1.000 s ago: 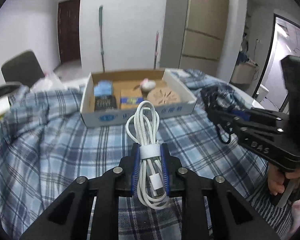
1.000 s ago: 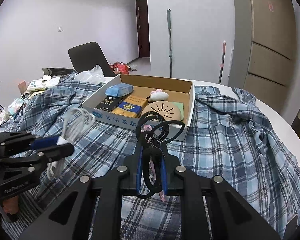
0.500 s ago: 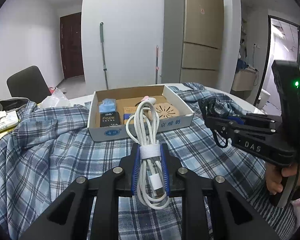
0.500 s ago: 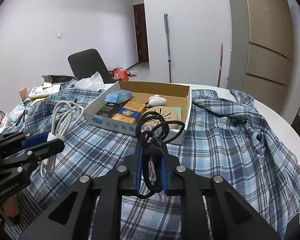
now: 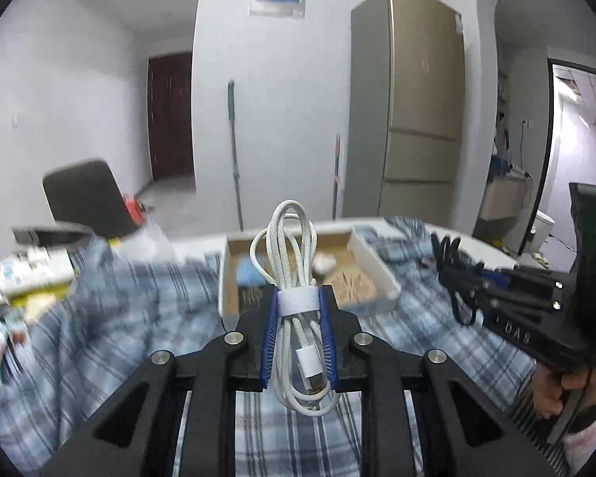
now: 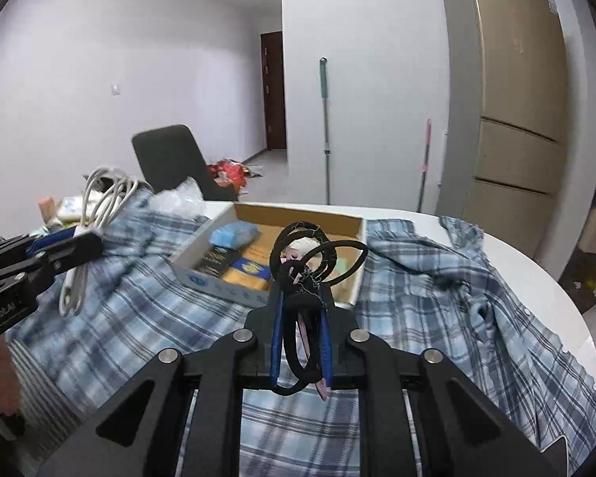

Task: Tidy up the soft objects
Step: 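Carry both cables into the box and open both tools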

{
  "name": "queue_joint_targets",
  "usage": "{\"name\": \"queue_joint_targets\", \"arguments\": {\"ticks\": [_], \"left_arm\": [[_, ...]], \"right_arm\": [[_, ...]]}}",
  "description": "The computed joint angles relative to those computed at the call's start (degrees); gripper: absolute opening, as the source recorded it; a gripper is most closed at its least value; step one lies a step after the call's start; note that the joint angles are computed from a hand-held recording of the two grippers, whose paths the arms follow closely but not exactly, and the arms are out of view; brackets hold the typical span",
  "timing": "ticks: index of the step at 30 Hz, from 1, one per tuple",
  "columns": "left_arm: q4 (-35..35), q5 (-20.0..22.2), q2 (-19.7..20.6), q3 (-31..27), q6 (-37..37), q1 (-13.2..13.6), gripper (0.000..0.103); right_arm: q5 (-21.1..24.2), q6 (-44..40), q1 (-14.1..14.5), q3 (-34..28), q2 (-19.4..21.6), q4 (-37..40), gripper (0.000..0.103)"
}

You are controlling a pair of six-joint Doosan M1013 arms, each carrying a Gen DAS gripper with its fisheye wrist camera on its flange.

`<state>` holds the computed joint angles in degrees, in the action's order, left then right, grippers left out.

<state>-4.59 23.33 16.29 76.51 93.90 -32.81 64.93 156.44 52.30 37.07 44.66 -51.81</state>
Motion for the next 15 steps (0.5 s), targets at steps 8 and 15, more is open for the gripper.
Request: {"name": "queue_joint_targets", "arguments": {"ticks": [8, 15], "left_arm": [[6.46, -1.42, 2.08, -6.52, -6.57, -0.12, 0.021], [4.56, -2.60, 5.61, -13.87, -6.20, 0.30, 0.021]], "right_arm": [[3.65, -6.90, -0.28, -14.88, 5.85, -2.64, 0.014], [6.08, -11.67, -2.11, -32.18, 13.39, -3.78, 0.014]]}}
